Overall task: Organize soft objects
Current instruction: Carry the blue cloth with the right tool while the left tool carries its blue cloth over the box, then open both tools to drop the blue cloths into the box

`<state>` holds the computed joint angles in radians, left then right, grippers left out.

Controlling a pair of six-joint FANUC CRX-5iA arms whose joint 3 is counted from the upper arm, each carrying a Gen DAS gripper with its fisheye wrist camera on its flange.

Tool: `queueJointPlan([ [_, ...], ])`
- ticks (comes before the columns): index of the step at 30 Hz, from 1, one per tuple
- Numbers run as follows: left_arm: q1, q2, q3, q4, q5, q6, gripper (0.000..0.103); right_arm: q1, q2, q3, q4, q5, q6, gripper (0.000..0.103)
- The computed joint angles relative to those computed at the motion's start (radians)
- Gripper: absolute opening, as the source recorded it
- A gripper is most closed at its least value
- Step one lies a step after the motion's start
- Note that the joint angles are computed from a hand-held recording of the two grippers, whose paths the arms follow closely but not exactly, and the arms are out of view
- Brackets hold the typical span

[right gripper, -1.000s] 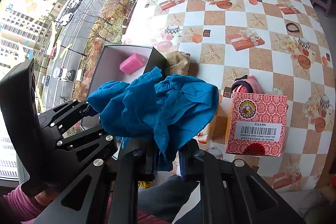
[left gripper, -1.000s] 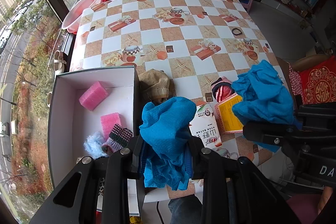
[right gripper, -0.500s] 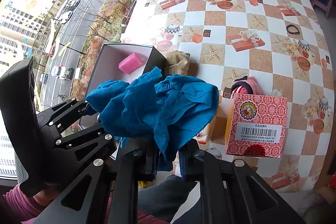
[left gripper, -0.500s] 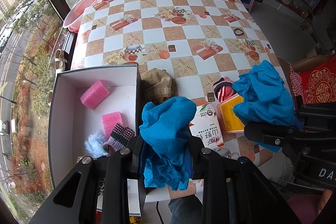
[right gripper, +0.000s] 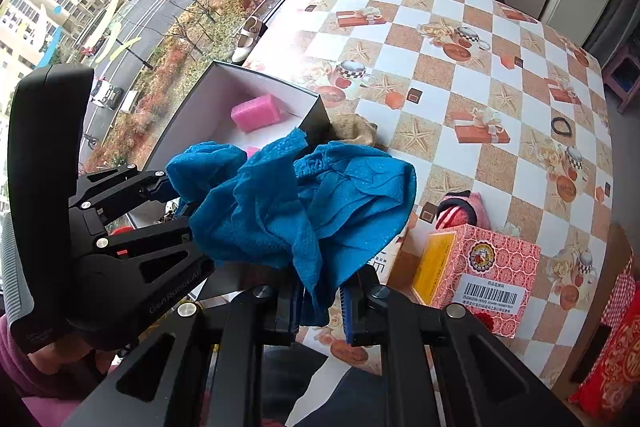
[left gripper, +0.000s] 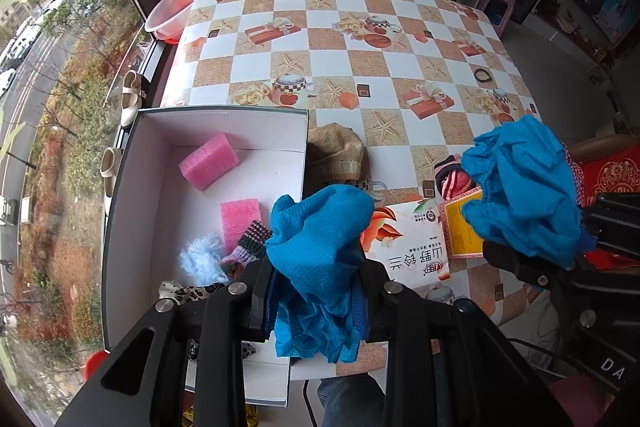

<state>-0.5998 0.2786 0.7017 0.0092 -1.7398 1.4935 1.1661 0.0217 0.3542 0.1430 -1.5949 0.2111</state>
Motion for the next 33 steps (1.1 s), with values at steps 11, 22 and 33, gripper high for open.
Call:
queueJointPlan([
  [11, 0.066, -0.044, -0.053, -0.002, 0.01, 0.036, 0.032, -0.042, 0.1, 0.114, -0.05, -0.005, 0.139, 0.016],
  [22, 0.144, -0.092, -0.11, -0.01, 0.011, 0.075, 0.032, -0.076, 0.218, 0.259, -0.11, -0.022, 0.282, 0.016],
  [33, 0.209, -0.117, -0.149, -0.014, -0.004, 0.109, 0.033, -0.104, 0.333, 0.399, -0.18, -0.054, 0.397, 0.016],
])
